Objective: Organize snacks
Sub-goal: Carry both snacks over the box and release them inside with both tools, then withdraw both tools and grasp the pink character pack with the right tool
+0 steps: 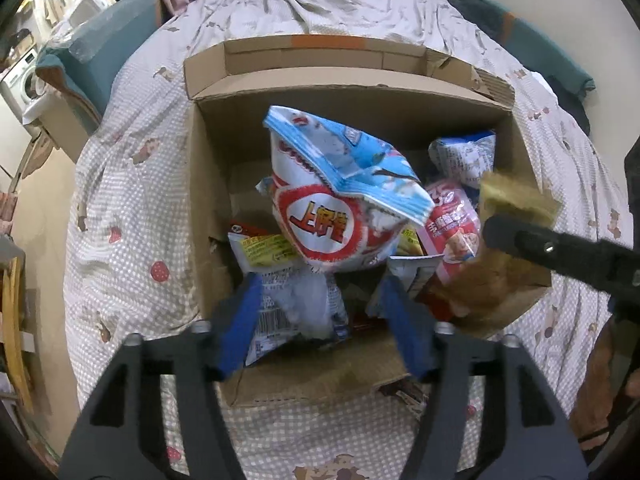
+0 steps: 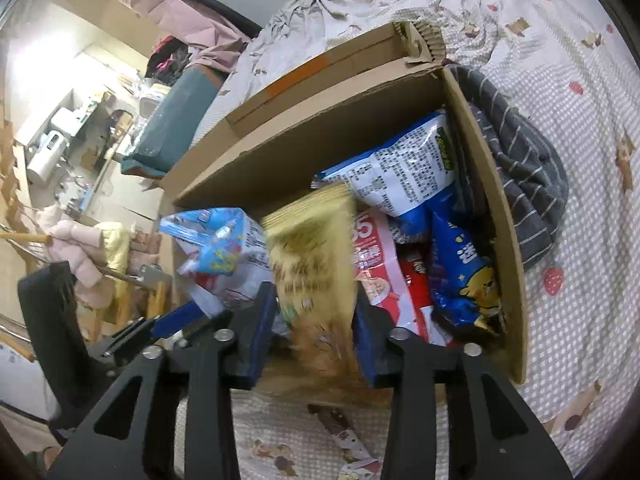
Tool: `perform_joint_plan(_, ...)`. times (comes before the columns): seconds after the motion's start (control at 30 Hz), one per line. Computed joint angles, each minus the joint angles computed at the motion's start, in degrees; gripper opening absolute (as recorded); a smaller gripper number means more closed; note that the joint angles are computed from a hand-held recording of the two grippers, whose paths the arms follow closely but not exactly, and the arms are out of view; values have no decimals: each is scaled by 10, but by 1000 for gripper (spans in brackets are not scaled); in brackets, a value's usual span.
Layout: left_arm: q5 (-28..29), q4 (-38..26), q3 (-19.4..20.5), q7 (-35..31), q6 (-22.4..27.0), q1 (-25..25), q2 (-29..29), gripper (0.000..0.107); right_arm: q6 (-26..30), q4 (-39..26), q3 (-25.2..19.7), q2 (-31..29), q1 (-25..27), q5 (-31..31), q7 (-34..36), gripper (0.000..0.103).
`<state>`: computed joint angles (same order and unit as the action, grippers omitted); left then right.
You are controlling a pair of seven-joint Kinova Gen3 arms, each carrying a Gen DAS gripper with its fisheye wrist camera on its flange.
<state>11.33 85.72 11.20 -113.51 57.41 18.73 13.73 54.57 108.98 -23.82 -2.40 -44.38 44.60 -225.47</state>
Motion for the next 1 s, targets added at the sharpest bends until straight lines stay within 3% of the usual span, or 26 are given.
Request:
perform_joint_plan(0.03,1,-3,-1,2,6,-1,2,72,3,1,-2,-1,-1,5,-7,62)
perform_joint_plan(0.1,22,-10,-1,-4,22,-15,6,73,32,-2,-14,-2,-6,18,-30,77)
perform_joint_plan(0.5,34,-2,-8,-5,25,-33,-10,74,77,-21,-22,-4,-25,4,-19,77)
perform_joint_plan(1.0,64,64,-28,-30,23,-68,-73,74,180,-95,-25,43,-103,-35,-39,77)
